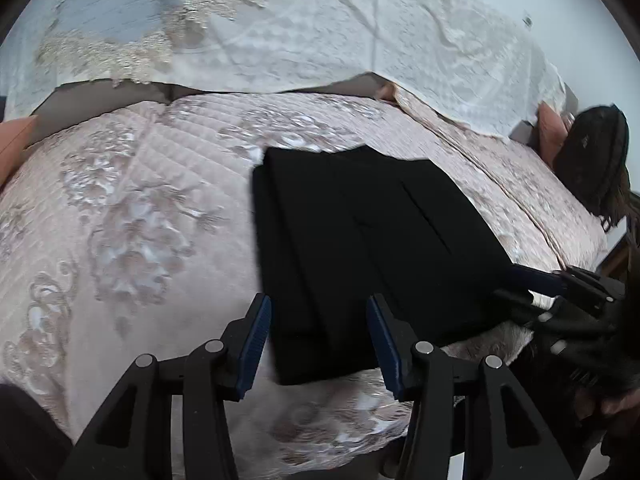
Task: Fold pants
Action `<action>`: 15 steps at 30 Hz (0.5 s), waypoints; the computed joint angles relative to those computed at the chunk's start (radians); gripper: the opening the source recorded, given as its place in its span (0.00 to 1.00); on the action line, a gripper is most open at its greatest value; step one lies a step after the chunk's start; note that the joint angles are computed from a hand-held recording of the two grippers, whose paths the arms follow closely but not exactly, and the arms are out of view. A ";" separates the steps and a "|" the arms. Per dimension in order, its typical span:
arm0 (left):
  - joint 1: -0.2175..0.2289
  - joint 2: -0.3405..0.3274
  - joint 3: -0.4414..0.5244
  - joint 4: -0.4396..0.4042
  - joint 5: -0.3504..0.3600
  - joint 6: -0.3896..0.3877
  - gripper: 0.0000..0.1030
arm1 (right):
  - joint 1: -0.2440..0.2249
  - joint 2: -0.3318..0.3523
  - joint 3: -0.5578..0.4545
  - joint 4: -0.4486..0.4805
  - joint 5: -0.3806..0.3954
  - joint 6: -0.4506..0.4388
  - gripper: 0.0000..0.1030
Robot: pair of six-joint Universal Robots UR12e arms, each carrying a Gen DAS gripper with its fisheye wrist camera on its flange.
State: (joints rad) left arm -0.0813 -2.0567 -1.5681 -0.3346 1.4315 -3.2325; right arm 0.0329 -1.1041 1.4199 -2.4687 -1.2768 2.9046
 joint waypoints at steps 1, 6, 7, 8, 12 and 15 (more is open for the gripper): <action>0.003 0.003 -0.003 0.005 0.010 -0.003 0.51 | -0.006 0.000 -0.003 0.001 0.010 0.016 0.45; 0.027 0.004 0.004 -0.001 -0.003 -0.050 0.51 | -0.029 0.007 -0.021 0.010 0.029 0.072 0.45; 0.032 0.001 0.010 -0.009 -0.013 -0.064 0.51 | -0.035 0.012 -0.028 0.019 0.042 0.092 0.45; 0.037 -0.002 0.015 -0.015 -0.024 -0.075 0.51 | -0.041 0.016 -0.034 0.029 0.058 0.108 0.45; 0.051 -0.022 0.047 -0.049 -0.086 -0.107 0.51 | -0.058 0.045 -0.074 0.070 0.114 0.155 0.46; 0.051 -0.040 0.071 -0.049 -0.109 -0.106 0.51 | -0.066 0.067 -0.101 0.090 0.145 0.169 0.45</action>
State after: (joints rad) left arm -0.0300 -2.0965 -1.4974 -0.3839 1.3222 -3.3386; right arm -0.0327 -1.0376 1.3193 -2.3785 -1.1315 3.0739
